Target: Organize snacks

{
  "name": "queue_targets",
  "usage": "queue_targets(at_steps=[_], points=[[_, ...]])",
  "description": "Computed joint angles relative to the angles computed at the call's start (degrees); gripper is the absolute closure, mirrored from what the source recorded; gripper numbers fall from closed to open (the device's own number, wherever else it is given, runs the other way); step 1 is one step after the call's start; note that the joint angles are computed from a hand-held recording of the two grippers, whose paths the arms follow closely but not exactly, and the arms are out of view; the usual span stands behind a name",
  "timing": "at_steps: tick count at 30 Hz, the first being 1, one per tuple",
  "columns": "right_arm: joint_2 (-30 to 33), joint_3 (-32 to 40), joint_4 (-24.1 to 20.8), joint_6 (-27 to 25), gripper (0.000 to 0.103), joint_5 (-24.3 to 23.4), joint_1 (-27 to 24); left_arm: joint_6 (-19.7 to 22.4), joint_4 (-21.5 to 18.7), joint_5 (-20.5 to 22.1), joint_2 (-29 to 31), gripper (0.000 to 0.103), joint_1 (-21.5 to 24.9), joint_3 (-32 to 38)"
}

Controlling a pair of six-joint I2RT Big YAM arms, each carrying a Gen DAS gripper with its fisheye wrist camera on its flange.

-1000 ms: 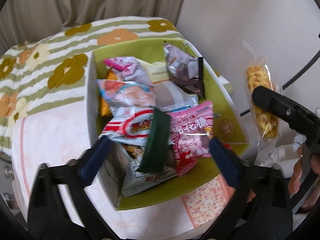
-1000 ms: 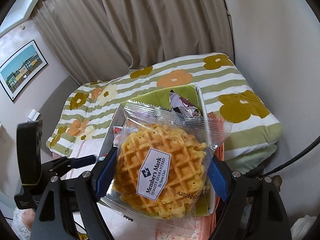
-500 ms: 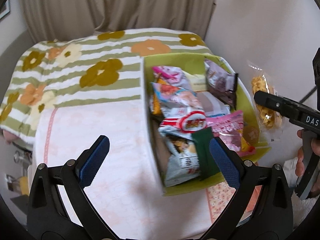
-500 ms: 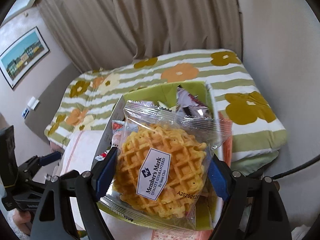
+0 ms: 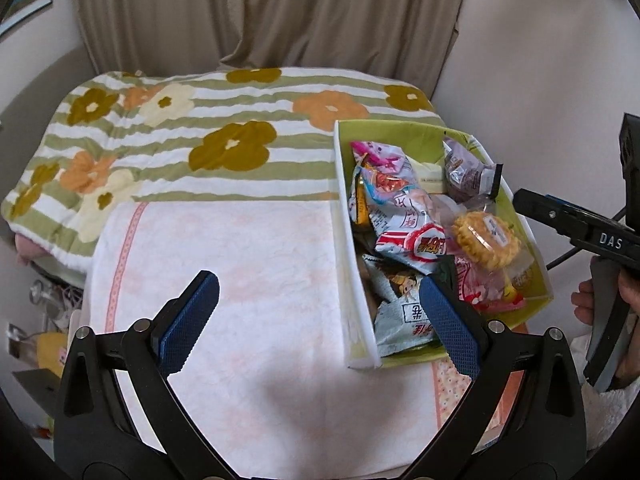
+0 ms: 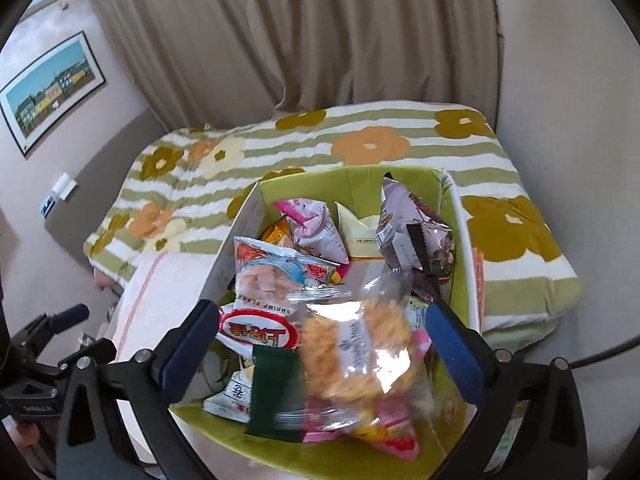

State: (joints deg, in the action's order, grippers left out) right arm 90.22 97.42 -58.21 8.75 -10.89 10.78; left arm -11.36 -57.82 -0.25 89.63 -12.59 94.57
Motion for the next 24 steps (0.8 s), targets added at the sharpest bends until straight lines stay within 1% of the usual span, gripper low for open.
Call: queue_targets(at_steps=[6,10,13,14,18,22,24], points=[[-3.9,-1.2,-0.2,2.9,0.000,5.3,2.9,2.6,2.0,1.5,-3.9,0.003,2.0,-2.5],[-7.7,-2.0,-0.1,5.6,0.000,9.7,5.9,4.5,2.5,2.9,-8.1,0.003,3.9,-3.9],[-10.7,-2.4,-0.6,7.0,0.000,14.6,9.5,5.6,3.1,4.0,-12.1,0.003,5.5,-5.2],[-12.1,-2.7,-0.6,7.2,0.000,17.7,11.5,6.2,3.6,4.2,-14.0,0.003,6.2,-6.1],[-16.1,-4.7,-0.5,9.2,0.000,25.6,17.5,7.1,4.4,5.5,-19.7,0.003,8.6,-9.2],[-19.2,-7.0,-0.8,12.5,0.000,29.7,22.3,9.3,4.4,6.3,-25.3,0.003,10.8,-12.8],[-20.5,-8.3,-0.8,14.3,0.000,32.8,24.7,10.4,4.2,6.7,-27.8,0.003,11.8,-14.5]])
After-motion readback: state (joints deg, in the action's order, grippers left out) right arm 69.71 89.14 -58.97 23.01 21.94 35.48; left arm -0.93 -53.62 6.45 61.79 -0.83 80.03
